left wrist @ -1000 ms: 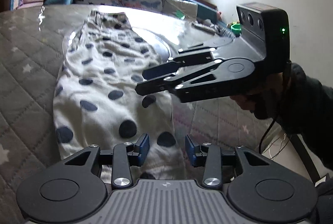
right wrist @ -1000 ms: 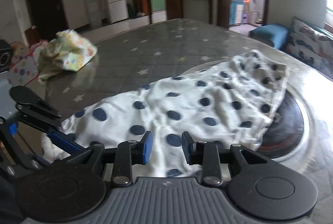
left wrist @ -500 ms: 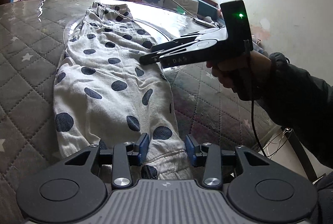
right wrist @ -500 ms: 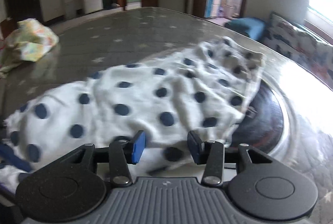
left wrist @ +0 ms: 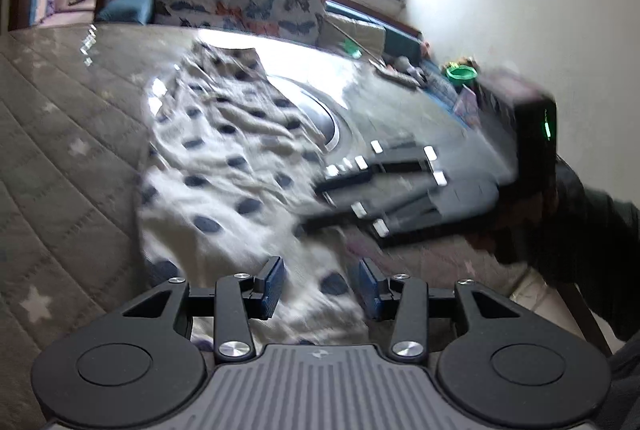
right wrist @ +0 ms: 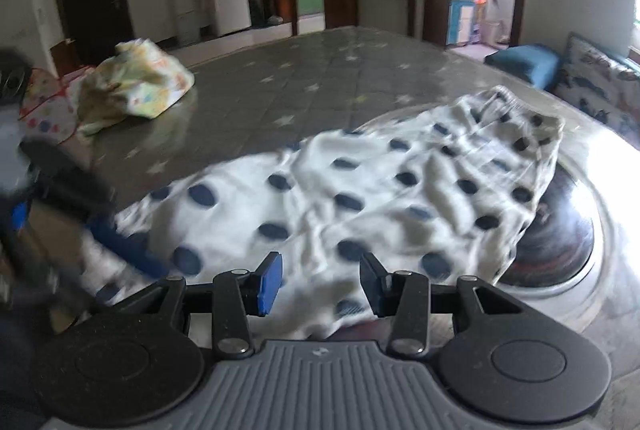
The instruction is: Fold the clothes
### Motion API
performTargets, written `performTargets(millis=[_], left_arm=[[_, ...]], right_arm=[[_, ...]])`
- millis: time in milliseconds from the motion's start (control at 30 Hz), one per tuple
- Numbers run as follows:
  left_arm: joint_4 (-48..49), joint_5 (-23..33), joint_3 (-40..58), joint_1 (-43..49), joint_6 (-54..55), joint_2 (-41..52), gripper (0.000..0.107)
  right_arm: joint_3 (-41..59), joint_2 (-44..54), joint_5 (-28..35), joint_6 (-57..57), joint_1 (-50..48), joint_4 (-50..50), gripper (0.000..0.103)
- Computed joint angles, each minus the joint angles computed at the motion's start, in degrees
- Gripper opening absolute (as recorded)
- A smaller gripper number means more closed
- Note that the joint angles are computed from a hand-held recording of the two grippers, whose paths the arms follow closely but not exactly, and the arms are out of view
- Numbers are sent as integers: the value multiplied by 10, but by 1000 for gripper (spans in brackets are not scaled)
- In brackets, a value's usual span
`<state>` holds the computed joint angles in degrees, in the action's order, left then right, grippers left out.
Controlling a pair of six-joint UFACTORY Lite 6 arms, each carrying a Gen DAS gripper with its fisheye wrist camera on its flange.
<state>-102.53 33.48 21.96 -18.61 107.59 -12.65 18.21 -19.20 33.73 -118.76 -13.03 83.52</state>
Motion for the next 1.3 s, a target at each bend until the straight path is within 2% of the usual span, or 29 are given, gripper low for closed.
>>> performTargets(millis=[167,267,400,533,600,867,1067,1167,1300], left_arm=[[-57,-9,52,13,51,51,45],[-86,13,91,23,81,106,45],[-87,27,151,33,74,196,45],[-87,3,169,40,69,235,44],[-83,9,165,53,74,245,44],[-87,36,159,81,79,251,44],[-79,35,105,94,81,160,45],[-74,28,67,89,92,110,45],[-104,-8,28,69,128,78,45]], right_arm=[[-14,-12,1,22,-13,-37,43],[-31,-53,27,41,-24,-46,43],[-36,-54,42,32,-9,-24,43],[-40,-28,34,9,8,2,43],[-45,-22,37,2,-4,1,43],[-67,-29,57,-22,-47,-8,44],[-82,-70,49,12,-46,-33,45],[-86,-105,75,49,-56,-58,45],[-95,-159,108,96,-45,-95,45]])
